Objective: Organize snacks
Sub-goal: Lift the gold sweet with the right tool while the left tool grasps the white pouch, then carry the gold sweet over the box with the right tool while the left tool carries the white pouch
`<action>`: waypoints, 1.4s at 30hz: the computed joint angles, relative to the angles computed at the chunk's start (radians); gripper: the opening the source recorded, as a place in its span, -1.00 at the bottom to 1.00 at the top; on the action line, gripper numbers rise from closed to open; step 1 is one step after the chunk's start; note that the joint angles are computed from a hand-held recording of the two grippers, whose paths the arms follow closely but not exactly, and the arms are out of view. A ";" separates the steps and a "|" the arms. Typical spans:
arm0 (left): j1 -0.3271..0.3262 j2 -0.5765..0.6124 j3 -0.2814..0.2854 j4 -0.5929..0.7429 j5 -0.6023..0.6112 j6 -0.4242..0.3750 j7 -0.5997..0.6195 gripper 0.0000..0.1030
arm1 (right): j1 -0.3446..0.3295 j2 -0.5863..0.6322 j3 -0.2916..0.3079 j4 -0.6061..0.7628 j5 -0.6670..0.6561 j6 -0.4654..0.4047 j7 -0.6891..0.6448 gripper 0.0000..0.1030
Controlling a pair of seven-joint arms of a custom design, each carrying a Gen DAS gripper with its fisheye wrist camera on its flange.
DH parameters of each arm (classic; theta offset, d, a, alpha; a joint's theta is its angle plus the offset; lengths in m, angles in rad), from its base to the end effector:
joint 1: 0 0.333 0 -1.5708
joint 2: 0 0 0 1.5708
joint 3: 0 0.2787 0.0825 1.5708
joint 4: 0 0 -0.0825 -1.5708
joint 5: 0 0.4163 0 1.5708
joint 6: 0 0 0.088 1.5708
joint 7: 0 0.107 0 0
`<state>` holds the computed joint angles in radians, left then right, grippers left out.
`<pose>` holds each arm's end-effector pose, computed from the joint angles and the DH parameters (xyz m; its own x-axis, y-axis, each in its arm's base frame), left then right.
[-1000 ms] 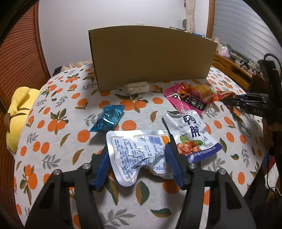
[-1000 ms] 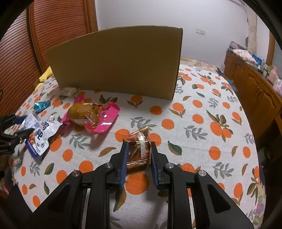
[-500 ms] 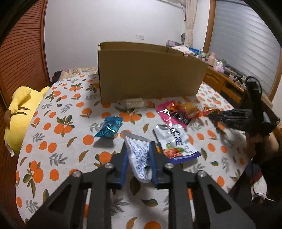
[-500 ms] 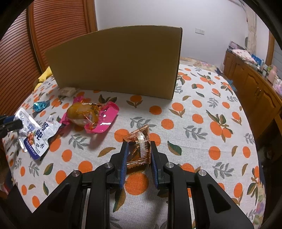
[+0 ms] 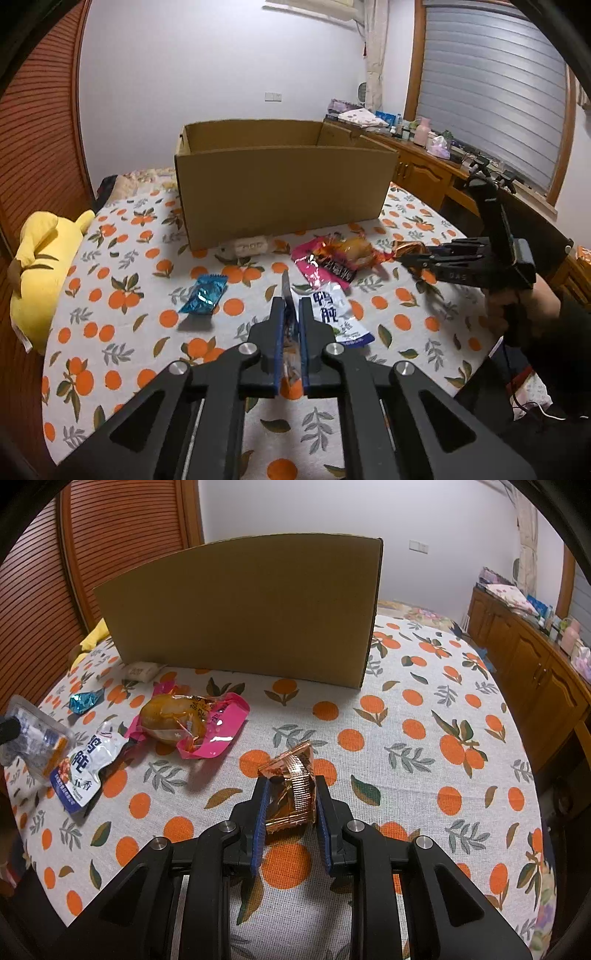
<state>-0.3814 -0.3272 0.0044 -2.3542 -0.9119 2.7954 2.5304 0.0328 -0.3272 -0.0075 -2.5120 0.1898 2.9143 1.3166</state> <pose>0.5048 -0.1602 0.4821 -0.5930 -0.7980 0.1077 -0.5360 0.2914 -0.7923 0.5128 0.0013 0.4290 0.1053 -0.9944 0.0123 -0.7372 -0.0864 -0.6702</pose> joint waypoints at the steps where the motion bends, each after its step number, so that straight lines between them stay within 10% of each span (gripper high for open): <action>1: 0.000 -0.002 0.000 0.001 0.000 0.000 0.002 -0.94 | 0.000 0.000 0.000 0.000 0.000 0.000 0.000 -0.59; 42: 0.118 0.228 -0.115 0.401 -0.017 0.004 0.031 -0.93 | 0.057 -0.096 -0.006 0.055 0.047 0.062 -0.102 -0.59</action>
